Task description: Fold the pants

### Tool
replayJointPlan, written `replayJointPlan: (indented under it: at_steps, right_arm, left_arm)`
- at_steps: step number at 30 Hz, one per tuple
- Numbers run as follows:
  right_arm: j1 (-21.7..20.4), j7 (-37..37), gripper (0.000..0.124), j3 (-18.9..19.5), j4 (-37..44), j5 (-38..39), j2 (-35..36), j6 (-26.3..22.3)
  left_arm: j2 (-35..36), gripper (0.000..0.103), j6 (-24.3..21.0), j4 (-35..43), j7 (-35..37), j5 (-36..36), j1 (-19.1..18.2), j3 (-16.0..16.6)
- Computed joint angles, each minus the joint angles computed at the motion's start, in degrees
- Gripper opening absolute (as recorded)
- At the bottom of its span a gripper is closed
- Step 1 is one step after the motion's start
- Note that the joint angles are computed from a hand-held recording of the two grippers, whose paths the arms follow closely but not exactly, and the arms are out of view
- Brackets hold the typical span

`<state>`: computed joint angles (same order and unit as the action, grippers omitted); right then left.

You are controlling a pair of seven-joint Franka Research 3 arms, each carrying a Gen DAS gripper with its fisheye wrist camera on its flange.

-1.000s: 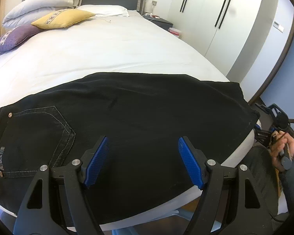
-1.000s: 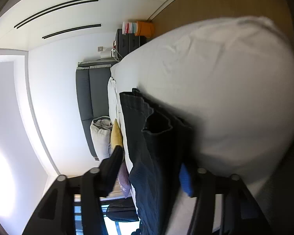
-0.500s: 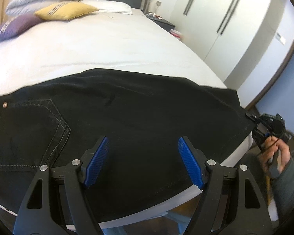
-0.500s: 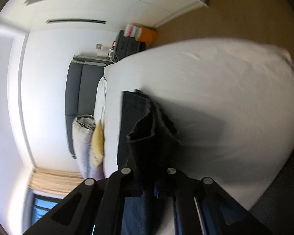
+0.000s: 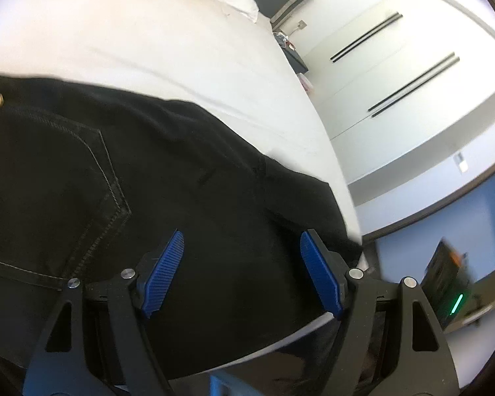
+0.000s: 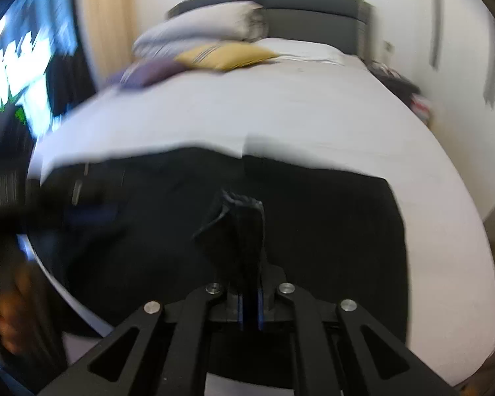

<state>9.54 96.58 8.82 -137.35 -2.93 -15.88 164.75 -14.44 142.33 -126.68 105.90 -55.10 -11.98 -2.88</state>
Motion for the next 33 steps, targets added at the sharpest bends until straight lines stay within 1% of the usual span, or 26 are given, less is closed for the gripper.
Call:
replayJointPlan:
  at_steps: [1, 2, 5, 8, 13, 15, 17, 18, 19, 20, 21, 22, 23, 25, 26, 27, 29, 32, 33]
  right_arm:
    - [-2.75, 2.39, 0.006, 3.19, -0.37, -5.67, -0.03, 0.27]
    - [-4.6, 4.33, 0.006, 5.2, -0.43, -10.15, 0.23, 0.6]
    - [-4.1, 5.6, 0.006, 4.42, -0.67, -11.65, 0.38, 1.02]
    - [-4.93, 6.74, 0.006, 4.27, -1.53, -13.98, -0.21, 3.05]
    - [-8.57, 9.26, 0.006, 6.96, -4.24, -18.41, -2.47, 6.91]
    - [-9.29, 8.94, 0.006, 7.53, -4.68, -18.6, -2.53, 7.78]
    - [-10.17, 8.89, 0.006, 8.33, -5.23, -18.82, -2.88, 8.48]
    - [-10.38, 8.72, 0.006, 8.64, -5.41, -18.76, -3.14, 8.48]
    - [-10.75, 8.53, 0.006, 9.09, -5.36, -18.92, -3.08, 8.48]
    - [-11.06, 8.51, 0.006, 9.53, -5.02, -19.01, -2.81, 8.48]
    - [-10.82, 8.2, 0.006, 9.5, -4.72, -18.76, -2.72, 8.33]
    - [-10.65, 8.08, 0.006, 9.62, -4.82, -18.66, -2.85, 8.36]
    - [-10.79, 8.03, 0.006, 10.08, -4.53, -18.93, -2.67, 8.47]
    - [-11.16, 8.16, 0.006, 11.15, -3.74, -19.89, -2.18, 8.81]
    - [-9.92, 7.12, 0.007, 10.11, -4.69, -19.27, -3.12, 9.07]
    - [-9.65, 6.77, 0.007, 10.44, -4.51, -19.12, -3.2, 9.07]
    - [-8.04, 4.87, 0.007, 9.83, -4.88, -18.07, -3.41, 9.85]
    - [-6.58, 2.55, 0.007, 10.15, -4.03, -16.69, -2.64, 10.66]
    - [-5.91, 1.74, 0.006, 10.26, -3.53, -16.18, -2.19, 11.01]
  left_arm:
    - [0.64, 0.08, -1.12, 0.57, 0.52, -1.53, -0.23, 0.55]
    - [1.35, 0.081, -2.07, 1.18, 0.82, -2.89, -0.25, 0.78]
    - [3.85, 0.081, -5.48, 3.61, -0.12, -4.67, 0.49, 0.36]
    - [6.82, 0.082, -9.42, 7.17, -0.3, -5.76, 1.46, -0.81]
    - [11.54, 0.082, -13.15, 12.97, -2.27, -3.88, 3.02, -3.47]
    - [12.83, 0.082, -14.13, 14.25, -3.35, -3.37, 3.6, -4.34]
    - [14.15, 0.082, -15.44, 15.28, -3.37, -4.07, 4.08, -5.1]
    - [14.23, 0.08, -15.7, 15.06, -2.69, -5.14, 4.34, -5.42]
    - [14.08, 0.077, -15.81, 14.72, -1.95, -6.04, 4.53, -5.68]
    - [14.12, 0.068, -16.25, 14.81, -1.17, -6.78, 4.79, -5.74]
    - [14.44, 0.042, -17.28, 15.12, -0.59, -7.37, 4.98, -5.81]
    - [14.55, 0.026, -17.9, 15.13, -0.72, -7.39, 5.16, -5.92]
    - [14.46, 0.026, -18.16, 14.97, -0.88, -7.38, 5.34, -5.98]
    - [13.09, 0.016, -17.67, 13.49, 0.54, -8.49, 5.75, -5.81]
    - [12.64, 0.015, -17.67, 13.12, 0.74, -8.72, 6.0, -5.48]
    - [11.8, 0.013, -17.69, 12.43, 1.05, -9.23, 6.3, -5.08]
    - [9.5, 0.011, -17.6, 10.98, 2.13, -8.43, 6.88, -4.11]
    - [6.19, 0.011, -17.08, 8.79, 3.2, -6.08, 7.28, -2.66]
    - [6.68, 0.011, -16.39, 9.62, 2.7, -5.32, 7.06, -2.55]
